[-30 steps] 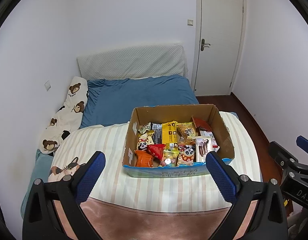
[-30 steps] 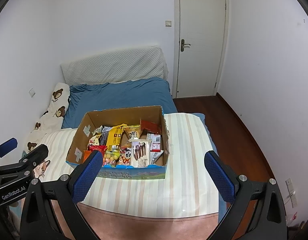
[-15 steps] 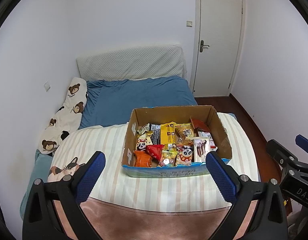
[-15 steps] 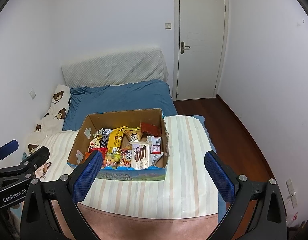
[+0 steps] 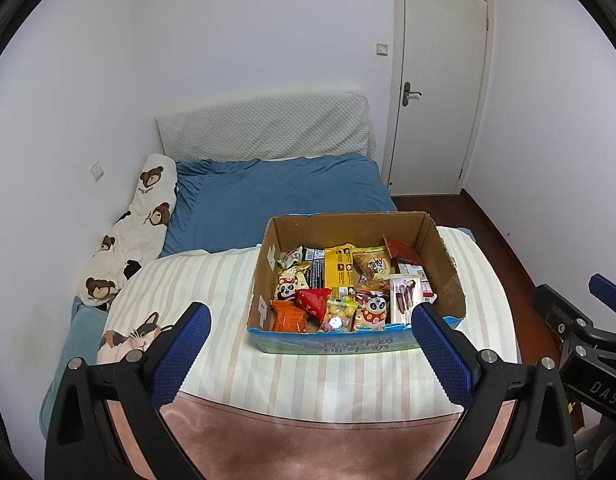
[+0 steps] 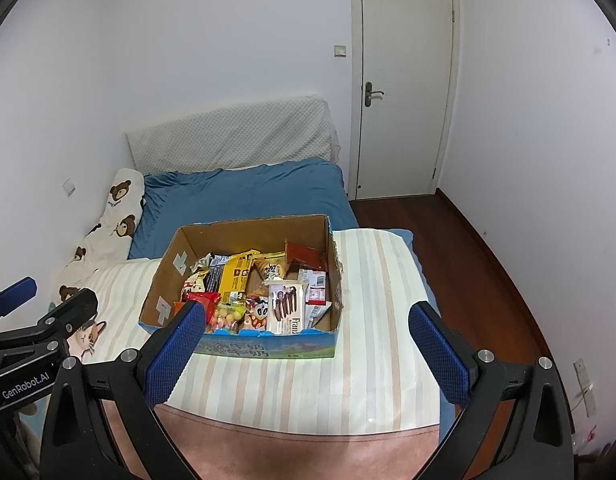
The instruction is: Organize snacks
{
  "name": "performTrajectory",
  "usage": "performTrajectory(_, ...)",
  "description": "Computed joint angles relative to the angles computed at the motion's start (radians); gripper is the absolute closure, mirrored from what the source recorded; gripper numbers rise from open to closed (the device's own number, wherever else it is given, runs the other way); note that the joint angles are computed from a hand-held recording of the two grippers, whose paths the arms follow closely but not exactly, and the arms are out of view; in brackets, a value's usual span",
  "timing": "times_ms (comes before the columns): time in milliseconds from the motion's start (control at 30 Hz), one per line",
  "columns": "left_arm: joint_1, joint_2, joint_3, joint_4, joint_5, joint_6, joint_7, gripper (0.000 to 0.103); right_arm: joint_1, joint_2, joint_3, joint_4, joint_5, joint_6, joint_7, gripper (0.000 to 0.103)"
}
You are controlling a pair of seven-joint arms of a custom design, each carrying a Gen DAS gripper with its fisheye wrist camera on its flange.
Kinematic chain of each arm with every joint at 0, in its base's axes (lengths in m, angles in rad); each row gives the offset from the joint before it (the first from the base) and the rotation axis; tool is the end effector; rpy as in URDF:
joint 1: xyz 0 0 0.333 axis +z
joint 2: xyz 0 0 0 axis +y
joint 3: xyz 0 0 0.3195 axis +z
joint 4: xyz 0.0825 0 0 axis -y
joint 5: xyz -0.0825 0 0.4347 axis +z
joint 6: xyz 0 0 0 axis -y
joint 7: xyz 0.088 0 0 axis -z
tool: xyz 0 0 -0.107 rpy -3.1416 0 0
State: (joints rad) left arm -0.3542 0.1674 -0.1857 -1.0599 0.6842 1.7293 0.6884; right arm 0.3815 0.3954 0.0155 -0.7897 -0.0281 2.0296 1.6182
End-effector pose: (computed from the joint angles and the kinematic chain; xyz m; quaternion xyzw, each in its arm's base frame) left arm 0.5842 -0.2629 0.8261 -0.7705 0.4989 -0.2099 0.3367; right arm 0.6563 0.2693 0.8308 -0.7466 0.5240 -0.2286 0.3403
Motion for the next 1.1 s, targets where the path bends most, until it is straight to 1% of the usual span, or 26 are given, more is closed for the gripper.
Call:
performTrajectory(133, -0.002, 0.002, 0.0, 0.003, 0.003, -0.001, -0.002, 0.0, -0.002, -0.009, 0.001, -0.013, 0.003, 0.004, -0.003, 0.0)
performTrajectory(533, -0.003, -0.009, -0.003, -0.014, 0.004, -0.008, -0.025, 0.0, -0.002, 0.016, 0.003, 0.028, 0.015, -0.018, -0.018, 0.0)
performTrajectory(1100, -0.004, -0.021, -0.008, -0.031, 0.008, -0.013, -0.048, 0.0, 0.0, -0.001, 0.008, -0.003, 0.024, -0.015, -0.03, 0.0)
